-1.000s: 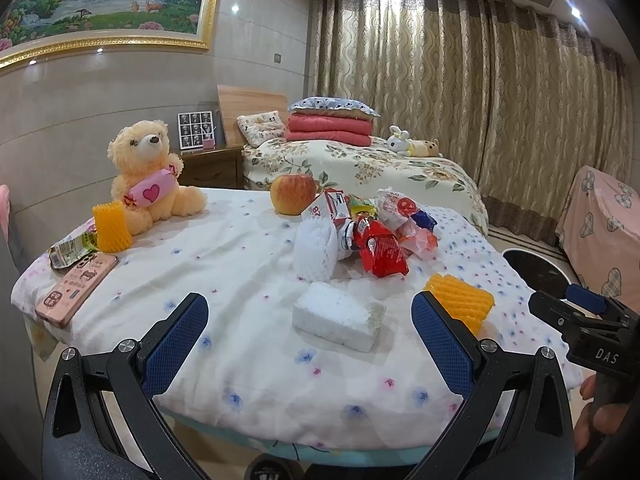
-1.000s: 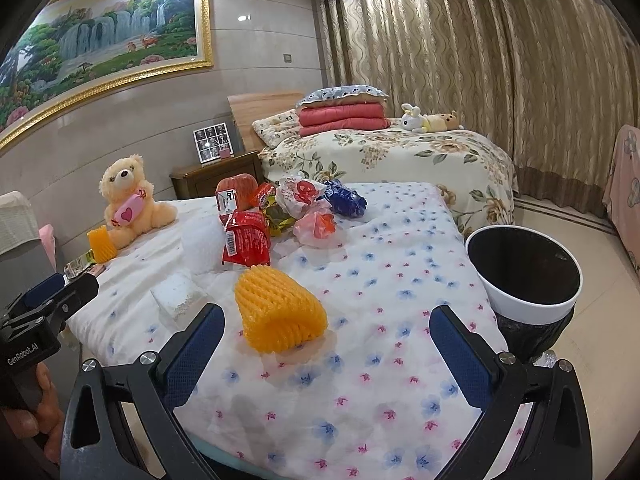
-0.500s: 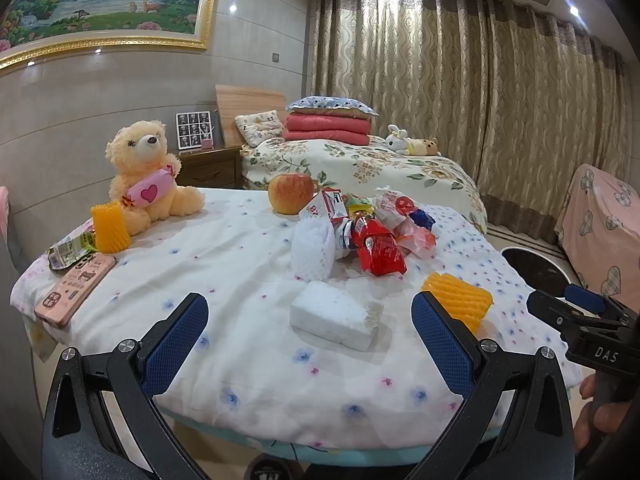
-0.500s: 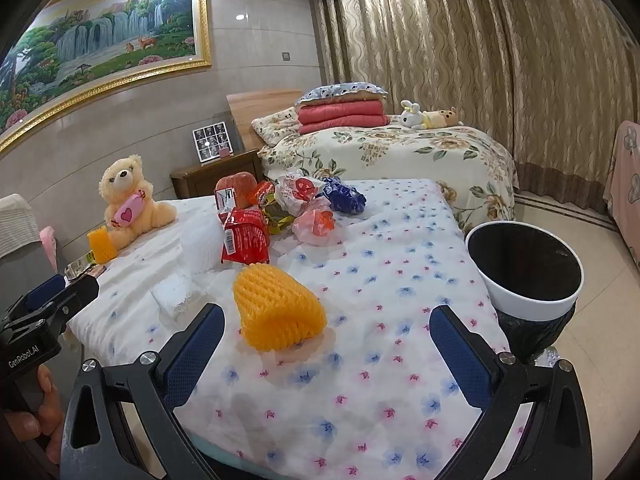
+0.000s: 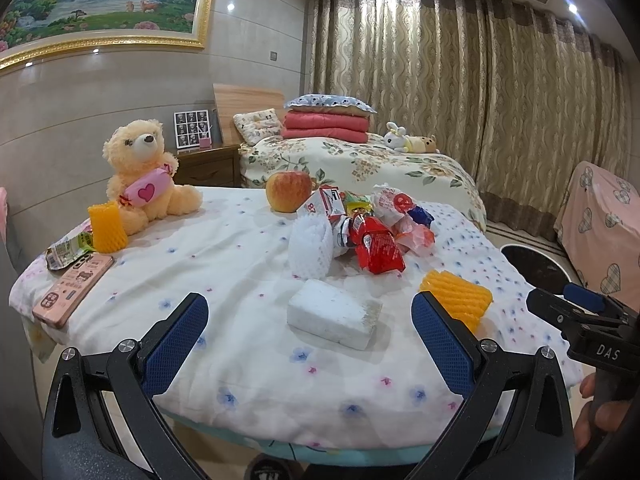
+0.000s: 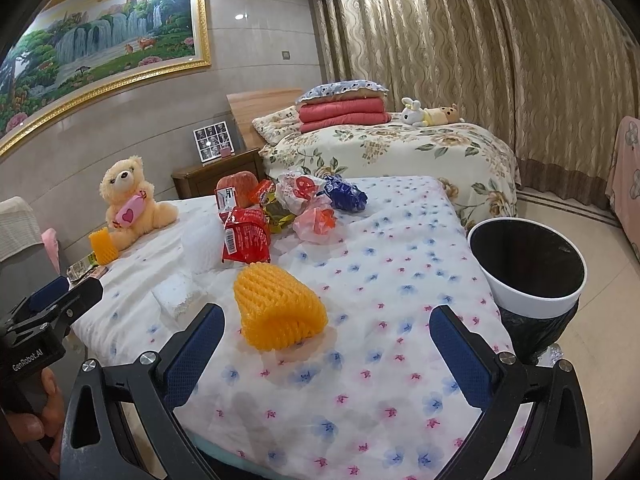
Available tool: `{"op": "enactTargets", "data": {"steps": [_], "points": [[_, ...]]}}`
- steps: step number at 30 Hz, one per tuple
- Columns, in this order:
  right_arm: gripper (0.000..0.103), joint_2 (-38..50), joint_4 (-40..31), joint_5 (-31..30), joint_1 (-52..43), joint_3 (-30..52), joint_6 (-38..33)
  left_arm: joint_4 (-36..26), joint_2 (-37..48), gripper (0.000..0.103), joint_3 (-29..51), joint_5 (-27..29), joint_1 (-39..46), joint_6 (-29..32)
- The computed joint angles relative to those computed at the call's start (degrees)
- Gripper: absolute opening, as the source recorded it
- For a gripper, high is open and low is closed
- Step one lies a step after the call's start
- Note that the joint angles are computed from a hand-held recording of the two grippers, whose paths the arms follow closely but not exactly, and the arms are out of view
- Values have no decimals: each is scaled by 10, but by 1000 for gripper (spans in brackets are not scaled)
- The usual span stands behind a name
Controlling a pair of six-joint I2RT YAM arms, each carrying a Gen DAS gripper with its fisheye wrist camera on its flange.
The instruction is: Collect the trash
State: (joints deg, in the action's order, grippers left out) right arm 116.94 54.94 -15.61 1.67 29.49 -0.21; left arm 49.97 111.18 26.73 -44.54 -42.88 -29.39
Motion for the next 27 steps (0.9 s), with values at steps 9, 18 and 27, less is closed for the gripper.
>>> {"op": "enactTargets", "data": {"steps": [9,18,27], "points": [[103,6,-12,-14,-9,11,2,-14,8,103,12,10,4,-1],[103,14,-80,-32,-8,48,-11,-43,18,103,28,47,27,-13],[102,45,-168,-44,2,117,-27,-102,62,103,84,105,60,-8]]}}
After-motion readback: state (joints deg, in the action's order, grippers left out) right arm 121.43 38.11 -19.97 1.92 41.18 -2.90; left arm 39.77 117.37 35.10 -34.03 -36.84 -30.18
